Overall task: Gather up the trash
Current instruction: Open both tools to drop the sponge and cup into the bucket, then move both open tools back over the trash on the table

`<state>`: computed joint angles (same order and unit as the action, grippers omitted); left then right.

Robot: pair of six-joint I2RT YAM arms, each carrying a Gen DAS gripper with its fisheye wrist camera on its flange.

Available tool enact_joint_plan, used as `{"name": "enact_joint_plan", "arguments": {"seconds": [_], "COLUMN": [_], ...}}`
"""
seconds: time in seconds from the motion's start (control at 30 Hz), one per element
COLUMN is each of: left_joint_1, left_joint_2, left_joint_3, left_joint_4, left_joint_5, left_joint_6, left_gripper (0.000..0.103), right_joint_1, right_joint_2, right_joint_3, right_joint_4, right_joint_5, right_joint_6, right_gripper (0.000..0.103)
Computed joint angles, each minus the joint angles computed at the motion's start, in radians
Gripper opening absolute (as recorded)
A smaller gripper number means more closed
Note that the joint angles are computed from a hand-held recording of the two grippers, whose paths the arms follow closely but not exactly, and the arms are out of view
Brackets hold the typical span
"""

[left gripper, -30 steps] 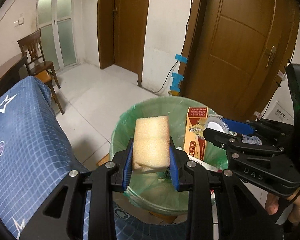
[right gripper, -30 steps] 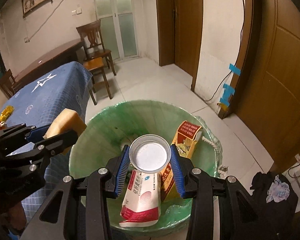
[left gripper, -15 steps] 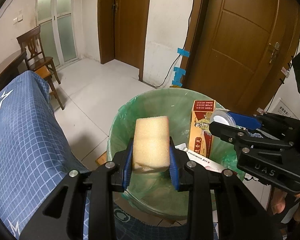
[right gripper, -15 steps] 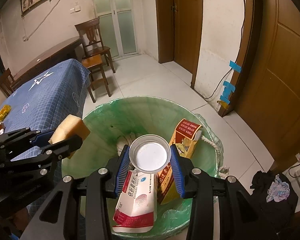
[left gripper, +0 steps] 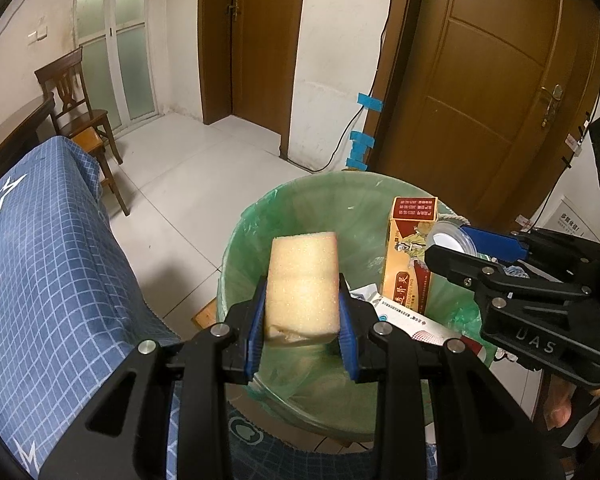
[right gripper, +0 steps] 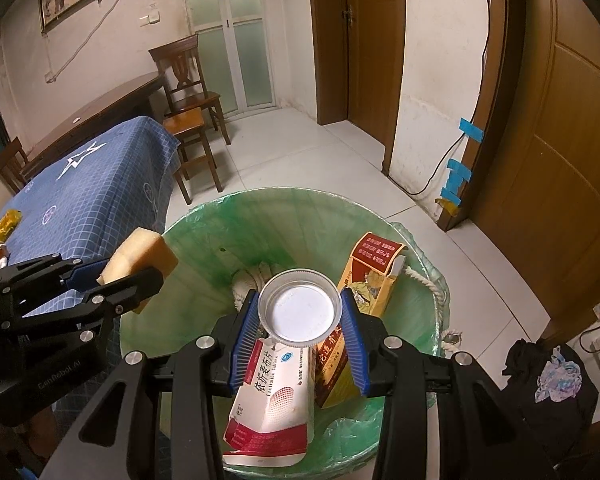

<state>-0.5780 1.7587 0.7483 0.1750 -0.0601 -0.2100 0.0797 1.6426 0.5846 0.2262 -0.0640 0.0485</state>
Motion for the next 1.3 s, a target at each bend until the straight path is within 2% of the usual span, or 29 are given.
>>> {"name": "enact_joint_plan", "arguments": {"seconds": [0.17, 0.27, 0.33, 0.6, 0.73, 0.87, 0.97, 1.03, 1.1, 1.17, 1.27, 1.3], "left_joint_1": [0.005, 0.008, 0.005, 0.001, -0.003, -0.003, 0.01, 0.032, 0.075, 0.132, 0.274, 0.364], "left_joint_2": [-0.002, -0.005, -0.01, -0.037, -0.08, -0.165, -0.325, -0.441, -0.594, -0.754, -1.047, -1.16], "left_joint_3": [0.002, 0.0, -0.007, -0.033, -0.065, -0.12, -0.227, -0.298, -0.376, -0.437, -0.504, -0.517], "left_joint_4": [-0.016, -0.019, -0.015, -0.015, -0.019, -0.034, -0.056, -0.083, -0.139, -0.225, -0.436, -0.535], "left_joint_5": [-0.008, -0.012, -0.025, -0.041, -0.053, -0.07, -0.065, -0.052, -0.027, 0.005, 0.079, 0.135], "left_joint_6": [-0.008, -0.013, -0.016, -0.023, -0.026, -0.022, -0.009, 0.003, 0.018, 0.037, 0.103, 0.151], "left_gripper": [0.03, 0.045, 0.054, 0.067, 0.074, 0.082, 0.086, 0.089, 0.09, 0.091, 0.092, 0.092], "right_joint_1": [-0.001, -0.009, -0.014, -0.043, -0.042, 0.01, 0.134, 0.293, 0.454, 0.628, 0.807, 0.846], "right_joint_2": [-0.003, -0.003, -0.009, -0.063, -0.151, -0.344, -0.566, -0.713, -0.784, -0.782, -0.718, -0.694], "right_joint_3": [-0.008, -0.012, -0.018, -0.074, -0.132, -0.235, -0.335, -0.396, -0.432, -0.45, -0.45, -0.445], "right_joint_4": [0.005, 0.015, 0.019, 0.051, 0.053, 0.04, -0.007, -0.058, -0.084, -0.071, -0.017, 0.001], "right_joint_5": [-0.001, -0.009, -0.013, -0.012, 0.001, 0.053, 0.134, 0.231, 0.317, 0.412, 0.482, 0.496], "right_joint_6": [0.003, 0.008, 0.011, 0.029, 0.039, 0.062, 0.1, 0.156, 0.217, 0.289, 0.384, 0.402], "right_gripper": [0.043, 0.053, 0.056, 0.072, 0.079, 0.082, 0.086, 0.089, 0.091, 0.092, 0.092, 0.092]}}
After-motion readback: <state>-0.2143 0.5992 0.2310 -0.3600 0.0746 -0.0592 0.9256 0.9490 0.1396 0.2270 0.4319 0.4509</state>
